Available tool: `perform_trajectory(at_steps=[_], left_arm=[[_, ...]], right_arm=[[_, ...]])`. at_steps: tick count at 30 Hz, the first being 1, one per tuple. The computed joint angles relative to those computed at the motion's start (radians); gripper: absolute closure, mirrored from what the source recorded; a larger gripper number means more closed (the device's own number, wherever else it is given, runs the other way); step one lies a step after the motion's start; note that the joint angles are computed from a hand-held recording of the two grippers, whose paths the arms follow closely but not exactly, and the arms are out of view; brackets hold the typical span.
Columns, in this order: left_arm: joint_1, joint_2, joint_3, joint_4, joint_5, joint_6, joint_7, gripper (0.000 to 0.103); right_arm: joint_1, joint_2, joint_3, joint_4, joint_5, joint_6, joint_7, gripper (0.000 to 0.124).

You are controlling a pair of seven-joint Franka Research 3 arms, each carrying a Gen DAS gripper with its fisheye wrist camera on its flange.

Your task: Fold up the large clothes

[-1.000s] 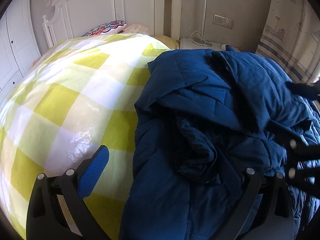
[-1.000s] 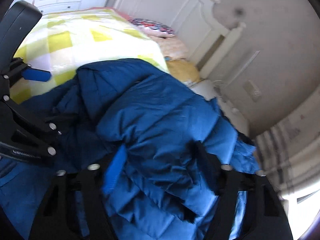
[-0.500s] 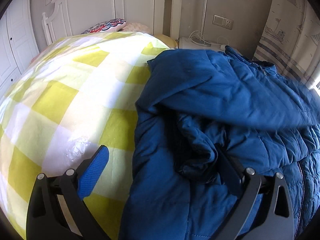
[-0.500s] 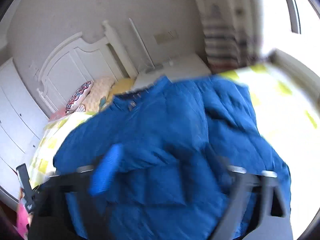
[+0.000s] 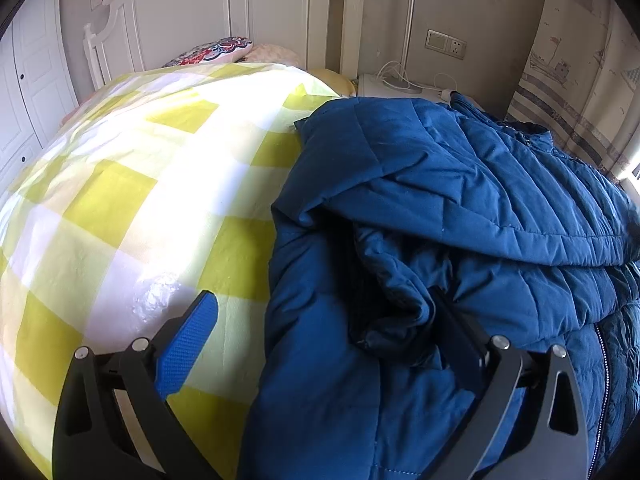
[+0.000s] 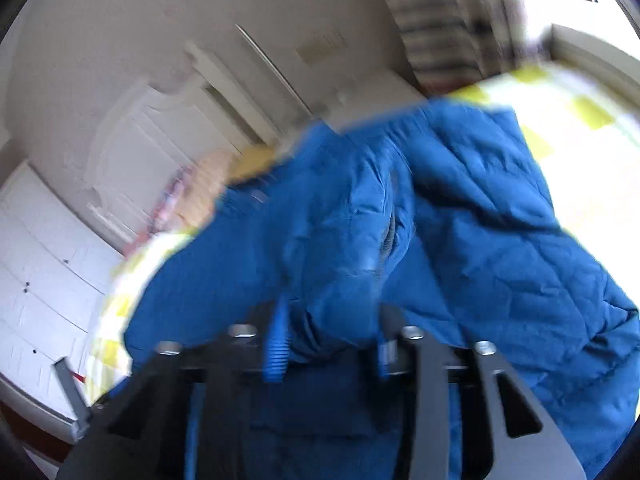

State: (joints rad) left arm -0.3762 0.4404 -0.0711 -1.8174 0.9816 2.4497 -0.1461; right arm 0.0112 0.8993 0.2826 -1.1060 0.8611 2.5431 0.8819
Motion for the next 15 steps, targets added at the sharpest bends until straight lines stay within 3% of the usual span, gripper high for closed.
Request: perform_trajectory(at_steps=[2, 4, 5, 7, 9, 11, 13, 15], left_arm=[[0.002, -0.002, 0.001, -0.005, 0.002, 0.01, -0.005, 0.002], [0.004, -0.004, 0.002, -0.01, 0.003, 0.016, -0.006, 0.002], [0.004, -0.006, 0.002, -0.014, 0.004, 0.019, -0.008, 0.002], [0.007, -0.009, 0.002, -0.018, 0.006, 0.027, -0.01, 0.002], [0.009, -0.012, 0.003, -0.024, 0.007, 0.033, -0.013, 0.002], [0.01, -0.014, 0.003, -0.027, 0.008, 0.037, -0.017, 0.002], [0.013, -0.017, 0.003, -0.034, 0.01, 0.048, -0.023, 0.002], [0.015, -0.018, 0.002, -0.035, 0.007, 0.05, -0.022, 0.002]], right_arm=[[-0.043, -0.097, 0.057, -0.134, 0.133, 0.089, -0.192, 0.096], [-0.09, -0.159, 0.105, -0.219, 0.198, 0.142, -0.273, 0.097], [-0.083, -0.173, 0.085, -0.232, 0.206, 0.145, -0.264, 0.097], [-0.015, -0.145, -0.017, -0.188, 0.105, 0.118, -0.146, 0.097], [0.047, -0.065, -0.119, -0.087, -0.055, 0.018, 0.039, 0.095], [0.03, -0.028, -0.104, -0.064, -0.085, -0.003, 0.075, 0.091], [0.011, -0.065, -0.082, -0.12, -0.073, 0.046, 0.074, 0.081], [-0.019, -0.138, -0.022, -0.233, 0.009, 0.212, -0.005, 0.081]])
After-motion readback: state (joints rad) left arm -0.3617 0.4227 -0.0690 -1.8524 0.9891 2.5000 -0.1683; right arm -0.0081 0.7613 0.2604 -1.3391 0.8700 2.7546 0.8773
